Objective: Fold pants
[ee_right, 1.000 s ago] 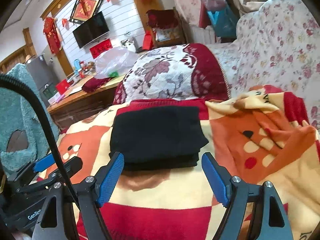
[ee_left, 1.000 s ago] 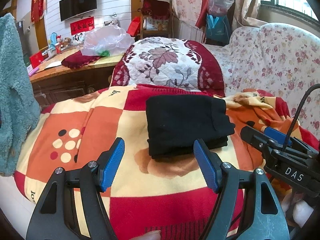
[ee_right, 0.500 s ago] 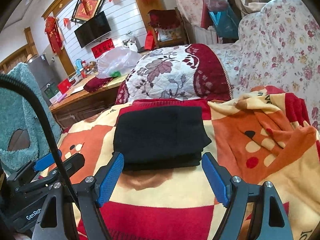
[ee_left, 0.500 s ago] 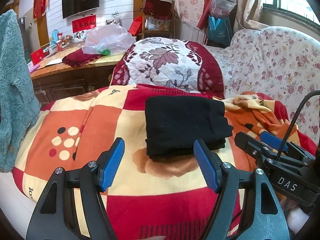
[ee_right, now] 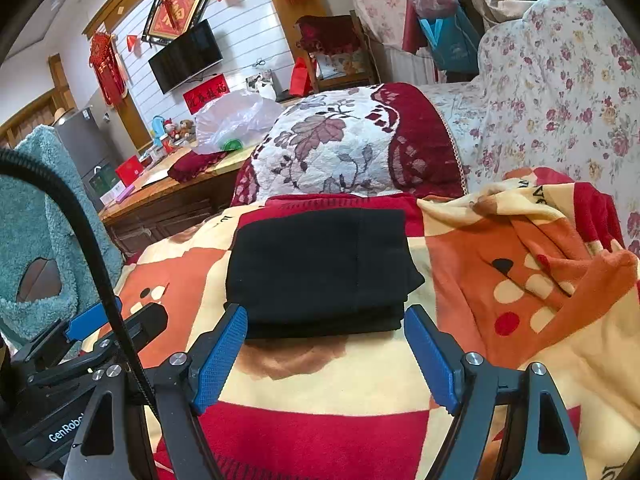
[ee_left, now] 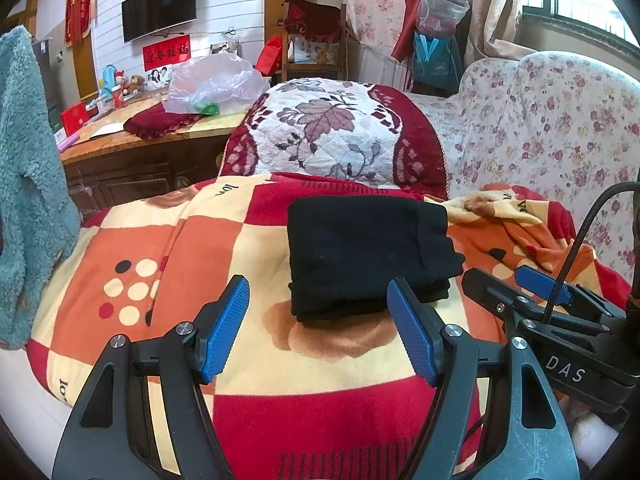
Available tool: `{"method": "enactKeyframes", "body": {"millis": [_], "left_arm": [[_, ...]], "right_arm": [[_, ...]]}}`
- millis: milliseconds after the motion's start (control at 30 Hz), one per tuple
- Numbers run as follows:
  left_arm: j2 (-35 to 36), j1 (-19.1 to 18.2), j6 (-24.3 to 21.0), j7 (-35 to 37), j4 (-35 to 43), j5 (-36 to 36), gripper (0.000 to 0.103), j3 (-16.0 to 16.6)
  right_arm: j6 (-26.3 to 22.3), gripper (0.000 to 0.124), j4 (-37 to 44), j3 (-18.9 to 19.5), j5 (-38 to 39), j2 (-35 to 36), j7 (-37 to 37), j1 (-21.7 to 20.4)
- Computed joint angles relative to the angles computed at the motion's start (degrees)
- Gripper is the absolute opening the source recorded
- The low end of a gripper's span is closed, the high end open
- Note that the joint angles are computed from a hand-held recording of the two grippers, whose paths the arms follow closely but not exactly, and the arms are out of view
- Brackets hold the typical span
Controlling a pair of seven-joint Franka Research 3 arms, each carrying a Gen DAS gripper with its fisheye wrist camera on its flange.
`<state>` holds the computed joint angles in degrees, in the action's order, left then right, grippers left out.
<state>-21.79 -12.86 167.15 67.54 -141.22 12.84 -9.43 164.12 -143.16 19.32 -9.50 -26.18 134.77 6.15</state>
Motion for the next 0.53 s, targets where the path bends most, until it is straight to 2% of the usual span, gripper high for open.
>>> {"method": "enactKeyframes", "body": {"millis": [200, 333, 533], "left_arm": [[0.04, 0.49, 0.4, -0.45, -0.05, 0.58, 0.072, -0.39], [-0.46, 3.13, 2.96, -3.03, -1.02, 3.71, 0.072, -2.3], [-0.5, 1.67, 1.98, -2.54, -0.96, 3.39, 0.072, -0.83]], "right_arm": [[-0.09, 0.079, 0.09, -0.62, 0.44, 0.5, -0.8, 0.6], [-0.41, 0.079, 0.1, -1.3, 0.96, 0.82, -1.73, 1.28], [-0.75, 0.079, -0.25, -1.74, 1.29, 0.46, -2.22, 1.26]]}}
